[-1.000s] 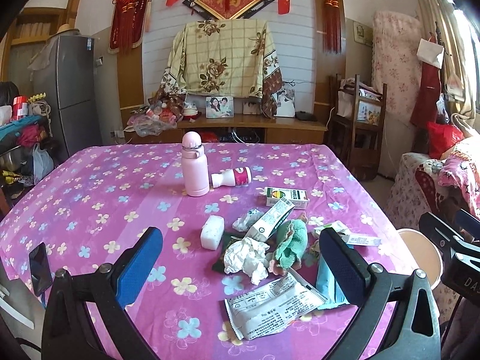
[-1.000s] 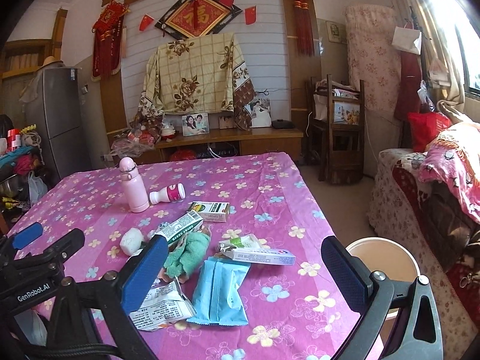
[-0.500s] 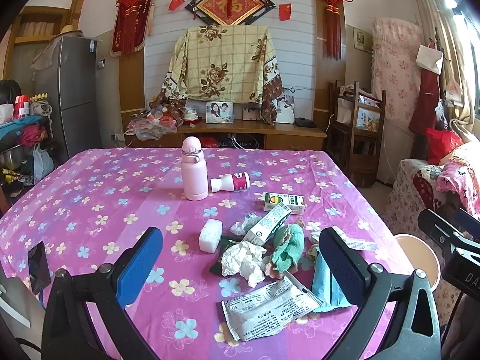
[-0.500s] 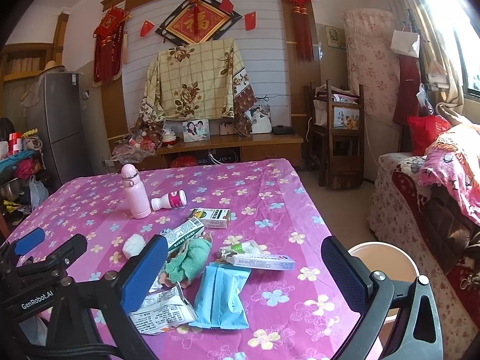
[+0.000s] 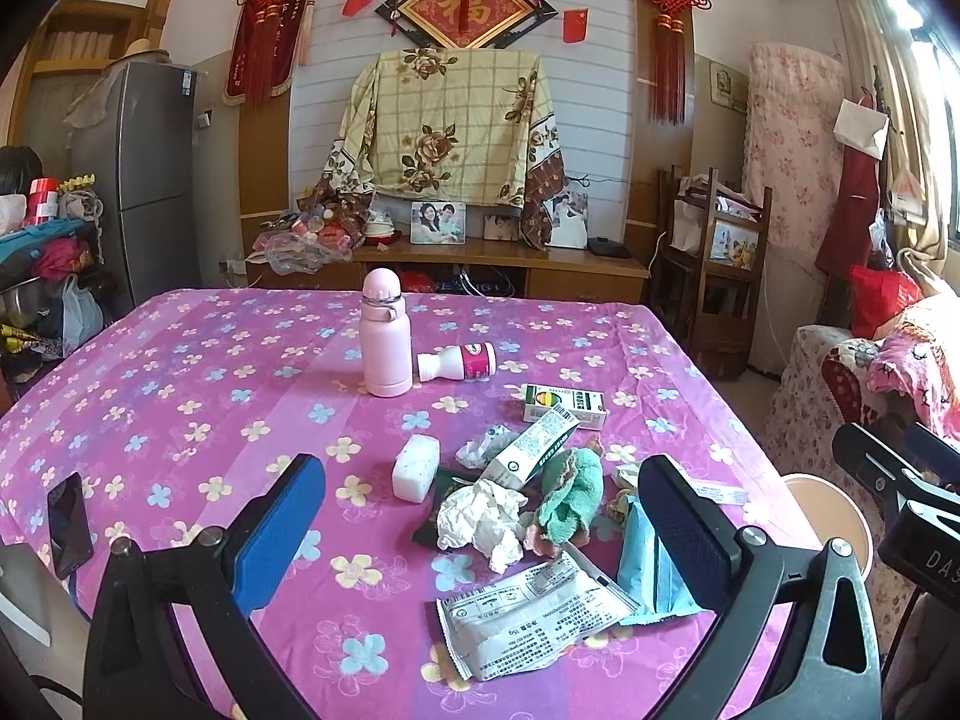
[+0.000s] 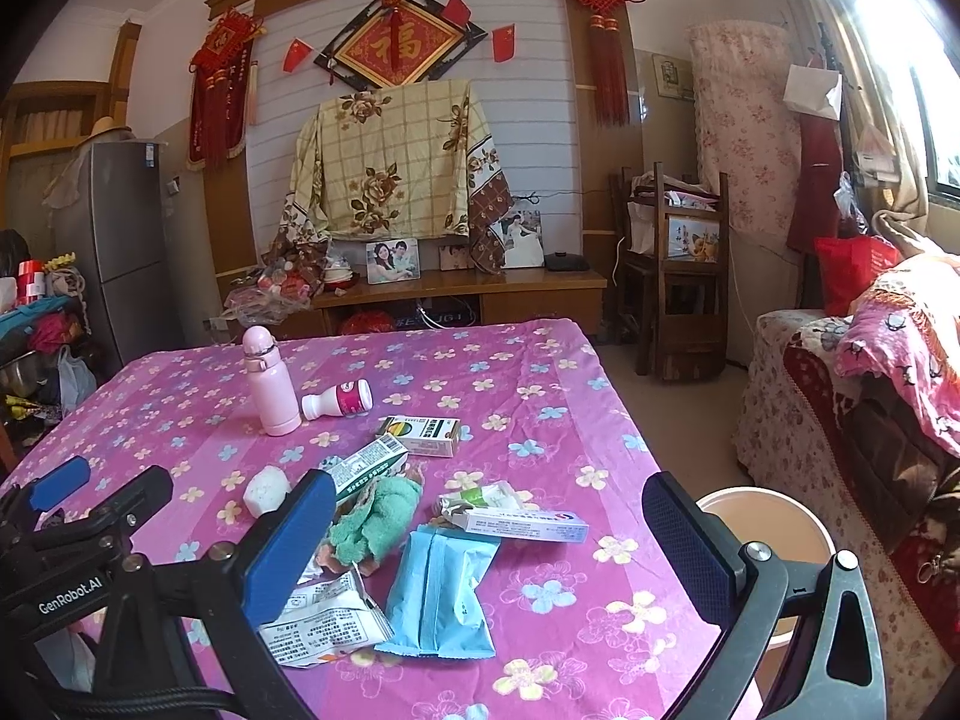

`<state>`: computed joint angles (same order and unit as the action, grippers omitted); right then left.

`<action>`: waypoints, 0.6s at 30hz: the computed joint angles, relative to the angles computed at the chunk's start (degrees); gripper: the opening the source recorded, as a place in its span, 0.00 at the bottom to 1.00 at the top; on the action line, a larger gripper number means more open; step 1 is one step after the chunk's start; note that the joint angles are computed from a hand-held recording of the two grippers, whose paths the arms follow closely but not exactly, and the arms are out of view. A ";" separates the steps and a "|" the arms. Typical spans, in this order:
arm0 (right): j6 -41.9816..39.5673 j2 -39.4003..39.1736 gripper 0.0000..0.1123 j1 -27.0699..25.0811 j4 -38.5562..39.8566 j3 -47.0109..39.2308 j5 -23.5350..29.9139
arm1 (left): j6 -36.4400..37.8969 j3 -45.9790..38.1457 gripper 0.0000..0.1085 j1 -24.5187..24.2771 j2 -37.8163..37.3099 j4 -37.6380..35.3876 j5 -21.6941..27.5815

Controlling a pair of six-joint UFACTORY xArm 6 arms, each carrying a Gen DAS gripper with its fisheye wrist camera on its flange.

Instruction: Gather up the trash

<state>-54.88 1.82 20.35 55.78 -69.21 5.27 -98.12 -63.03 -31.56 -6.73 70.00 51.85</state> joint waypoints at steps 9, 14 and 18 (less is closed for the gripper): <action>1.70 0.19 0.92 0.06 -1.93 0.07 0.41 | -0.42 0.30 0.95 0.32 0.07 -0.15 -0.41; 2.51 0.42 0.92 0.15 -2.92 0.17 0.19 | -0.76 0.19 0.95 0.29 0.41 -0.05 -0.53; 2.39 0.41 0.92 0.16 -2.75 0.13 0.30 | -0.64 0.39 0.95 0.40 0.16 -0.09 -0.68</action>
<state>-52.49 2.23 20.52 53.02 -69.08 5.57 -98.76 -62.64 -31.16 -6.57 69.91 51.18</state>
